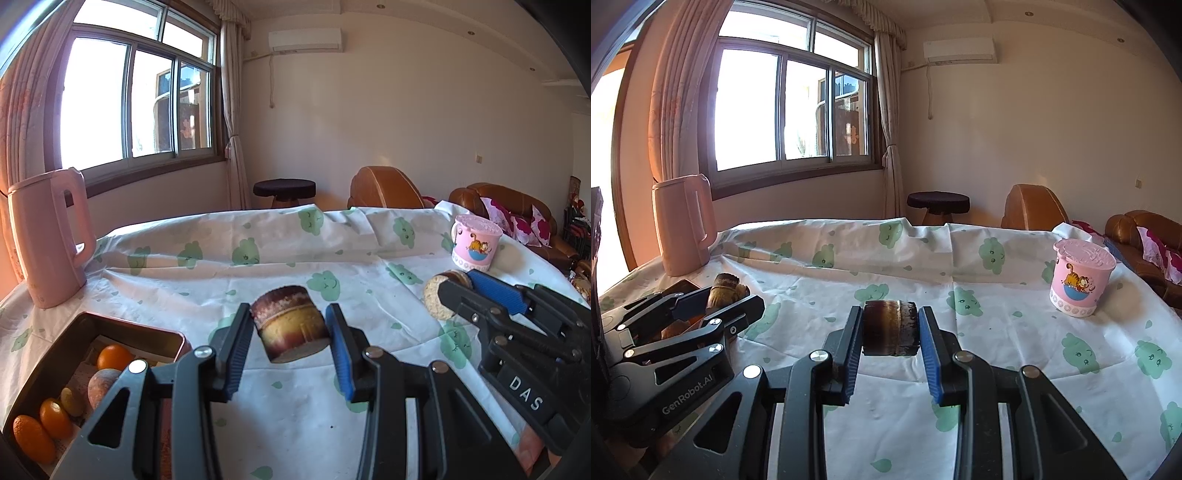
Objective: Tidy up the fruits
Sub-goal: 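Lift both jars and carry them toward the tin box with both grippers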
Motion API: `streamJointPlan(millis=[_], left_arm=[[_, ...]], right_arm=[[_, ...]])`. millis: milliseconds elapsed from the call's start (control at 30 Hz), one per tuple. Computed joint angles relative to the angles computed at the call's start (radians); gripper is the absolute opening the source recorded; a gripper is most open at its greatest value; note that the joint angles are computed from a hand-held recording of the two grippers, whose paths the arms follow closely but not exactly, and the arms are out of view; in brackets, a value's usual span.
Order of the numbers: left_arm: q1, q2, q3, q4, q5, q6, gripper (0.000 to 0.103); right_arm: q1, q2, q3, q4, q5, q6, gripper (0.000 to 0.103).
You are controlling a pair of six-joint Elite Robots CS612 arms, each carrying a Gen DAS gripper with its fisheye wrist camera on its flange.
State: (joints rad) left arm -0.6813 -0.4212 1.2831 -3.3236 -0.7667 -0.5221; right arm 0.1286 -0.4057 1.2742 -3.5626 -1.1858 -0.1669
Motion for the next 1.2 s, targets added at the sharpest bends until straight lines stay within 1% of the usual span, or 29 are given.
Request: streamJointPlan(millis=[333,633,1033,1200], left_arm=[[-0.011,0.008,0.000,-0.051,0.039,0.050,0.042],[-0.014,0.011,0.001,-0.083,0.045,0.074,0.042],[-0.021,0.018,-0.001,-0.119,0.069,0.103,0.042],[-0.026,0.019,0.003,-0.140,0.088,0.112,0.042]], right_arm=[[0.002,0.003,0.006,-0.044,-0.015,0.004,0.032],[0.002,0.006,0.012,-0.094,-0.027,0.010,0.032],[0.001,0.009,0.025,-0.164,-0.024,0.014,0.032],[-0.002,0.008,0.036,-0.196,-0.011,0.019,0.032]])
